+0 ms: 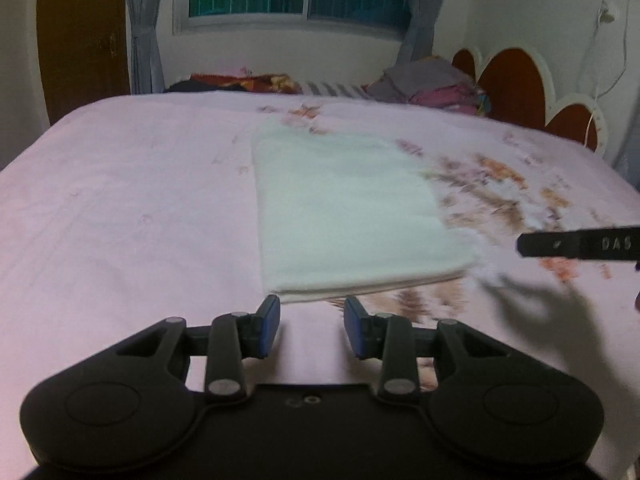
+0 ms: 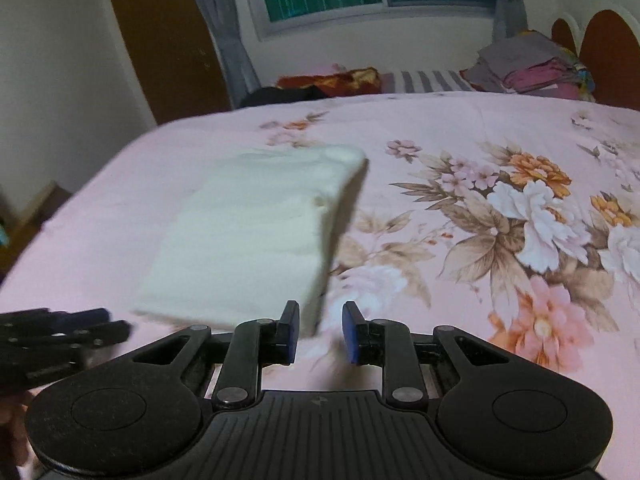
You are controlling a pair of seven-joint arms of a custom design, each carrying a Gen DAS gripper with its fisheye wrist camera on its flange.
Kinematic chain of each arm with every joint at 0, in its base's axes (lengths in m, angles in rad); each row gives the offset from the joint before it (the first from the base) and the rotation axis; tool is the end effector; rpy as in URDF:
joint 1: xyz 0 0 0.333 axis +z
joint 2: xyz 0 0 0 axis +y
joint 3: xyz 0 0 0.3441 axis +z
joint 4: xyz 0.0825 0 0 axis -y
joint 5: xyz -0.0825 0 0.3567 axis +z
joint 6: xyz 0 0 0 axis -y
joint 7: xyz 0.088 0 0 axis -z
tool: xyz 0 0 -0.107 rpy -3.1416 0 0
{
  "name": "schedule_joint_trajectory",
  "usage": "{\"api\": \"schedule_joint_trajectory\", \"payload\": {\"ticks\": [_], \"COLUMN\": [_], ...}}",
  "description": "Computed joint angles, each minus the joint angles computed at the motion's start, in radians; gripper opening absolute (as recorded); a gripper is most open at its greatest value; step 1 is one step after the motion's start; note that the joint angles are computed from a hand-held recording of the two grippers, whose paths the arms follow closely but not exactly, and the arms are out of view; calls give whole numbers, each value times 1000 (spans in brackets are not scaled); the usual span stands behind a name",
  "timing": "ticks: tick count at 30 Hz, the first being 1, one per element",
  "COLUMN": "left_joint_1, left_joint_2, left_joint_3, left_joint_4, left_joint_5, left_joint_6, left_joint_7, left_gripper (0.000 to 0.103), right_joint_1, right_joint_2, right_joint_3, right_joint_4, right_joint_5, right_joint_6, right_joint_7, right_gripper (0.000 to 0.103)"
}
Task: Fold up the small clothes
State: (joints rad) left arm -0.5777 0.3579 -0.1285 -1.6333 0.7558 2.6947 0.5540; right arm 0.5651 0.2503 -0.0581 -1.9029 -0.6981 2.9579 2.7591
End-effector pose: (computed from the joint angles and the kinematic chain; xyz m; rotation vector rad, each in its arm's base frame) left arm 0.5190 -0.4538 0.5259 -1.5618 1.9815 -0.9507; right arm 0.5350 0.3504 0.4944 -1.6144 1.6743 -0.4395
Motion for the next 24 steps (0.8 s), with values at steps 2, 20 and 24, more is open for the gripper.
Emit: {"api": "schedule_joint_trajectory", "payload": {"ticks": [2, 20, 24], "left_joint_1": [-25, -84, -81], "left_joint_2": [-41, -243, -283], "left_joint_3": [10, -181, -215], "left_joint_4": [-34, -123, -150], "left_joint_5": [43, 333, 335], "left_joint_6": [1, -319, -329], "left_joint_7": [-67, -429, -443], "left_gripper": [39, 103, 103], "right_joint_1": [35, -60, -81], "right_joint_2": [-50, -394, -459], "right_joint_3": [-19, 220, 297], "right_joint_4": [-36, -290, -335], "right_joint_5": [-68, -376, -336], "right_joint_6": [5, -182, -268], "right_joint_7": [67, 406, 401], "right_gripper": [25, 103, 103]}}
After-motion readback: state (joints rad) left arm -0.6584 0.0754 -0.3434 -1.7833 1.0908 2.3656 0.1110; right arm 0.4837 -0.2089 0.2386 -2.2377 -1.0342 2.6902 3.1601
